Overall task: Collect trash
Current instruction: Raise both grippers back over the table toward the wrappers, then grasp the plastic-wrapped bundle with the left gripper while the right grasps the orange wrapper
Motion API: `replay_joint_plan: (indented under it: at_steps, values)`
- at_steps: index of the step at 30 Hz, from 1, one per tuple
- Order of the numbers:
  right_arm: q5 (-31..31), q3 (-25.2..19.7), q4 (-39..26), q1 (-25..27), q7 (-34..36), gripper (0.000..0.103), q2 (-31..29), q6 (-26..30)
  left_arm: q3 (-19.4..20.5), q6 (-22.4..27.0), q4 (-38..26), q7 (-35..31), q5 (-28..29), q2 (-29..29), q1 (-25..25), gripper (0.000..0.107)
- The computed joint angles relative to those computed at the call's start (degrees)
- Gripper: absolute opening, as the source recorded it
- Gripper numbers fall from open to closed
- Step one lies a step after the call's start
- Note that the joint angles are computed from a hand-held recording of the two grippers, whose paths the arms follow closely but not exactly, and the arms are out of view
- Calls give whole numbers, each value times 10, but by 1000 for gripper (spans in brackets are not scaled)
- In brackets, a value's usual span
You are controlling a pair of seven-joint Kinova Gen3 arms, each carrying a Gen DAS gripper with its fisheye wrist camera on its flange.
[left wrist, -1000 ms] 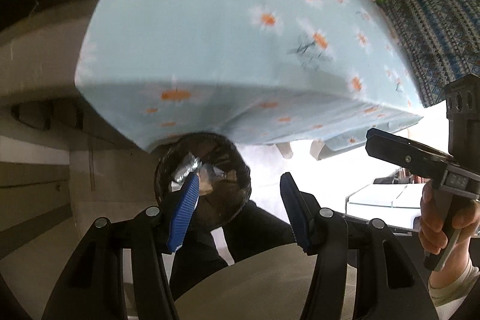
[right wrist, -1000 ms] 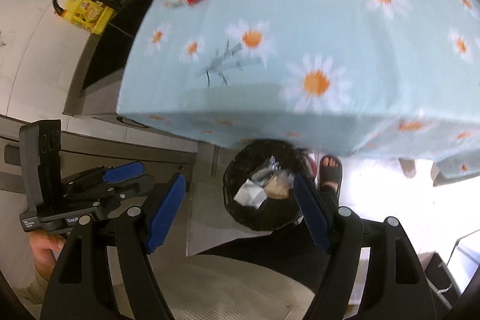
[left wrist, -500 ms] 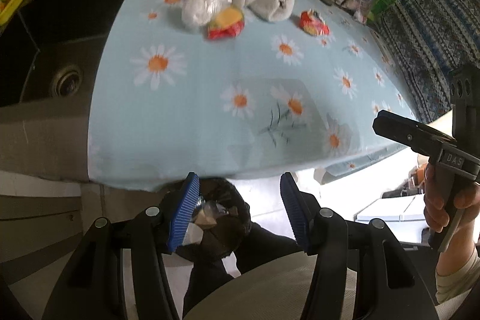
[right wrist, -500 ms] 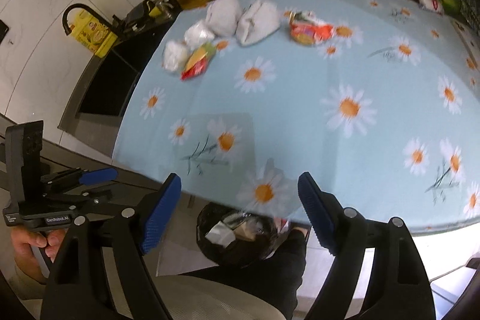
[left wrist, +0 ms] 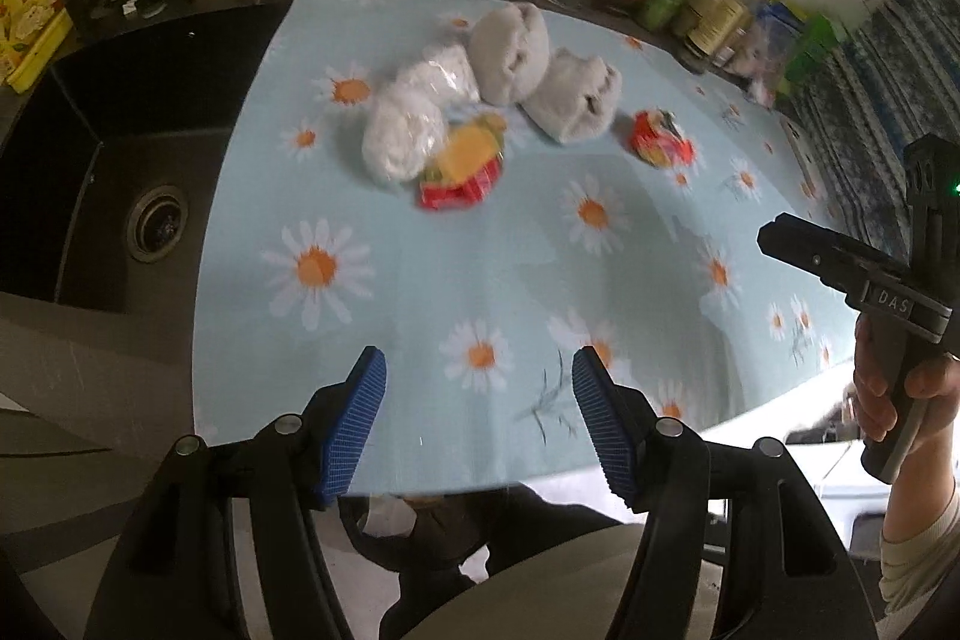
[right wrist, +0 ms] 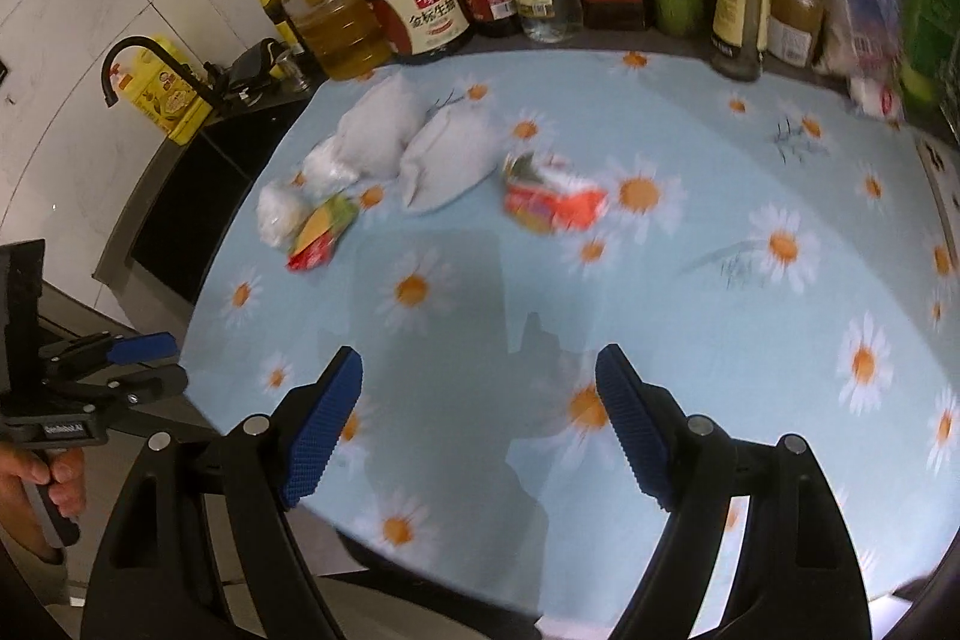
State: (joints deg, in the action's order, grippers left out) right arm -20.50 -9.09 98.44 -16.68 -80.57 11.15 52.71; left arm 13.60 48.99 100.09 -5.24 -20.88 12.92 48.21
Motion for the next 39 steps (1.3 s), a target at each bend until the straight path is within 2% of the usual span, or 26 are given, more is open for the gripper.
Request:
replay_joint_plan:
  at_steps: [11,18,20,27,32,34,35,39]
  values:
    - [21,-6,-102,15,69,80,115,22,-27,18,-36,-12,22,37,-31,63]
    - [46,-9,-154,7,96,79,164,35,-40,34,-66,-26,30,59,-44,63]
    - [55,-9,-166,1,101,72,174,39,-44,41,-78,-31,30,67,-46,63]
    - [70,-12,-206,-8,123,68,211,71,-55,42,-88,-46,49,86,-61,63]
    - [77,-10,-222,-14,129,52,228,88,-59,30,-84,-62,72,94,-81,63]
    - [78,-12,-219,-15,137,50,227,81,-62,33,-88,-67,75,98,-85,63]
    - [77,-13,-214,-13,143,46,224,73,-63,36,-91,-70,75,100,-86,63]
    - [67,-14,-209,-5,147,45,222,67,-67,46,-103,-80,79,111,-91,63]
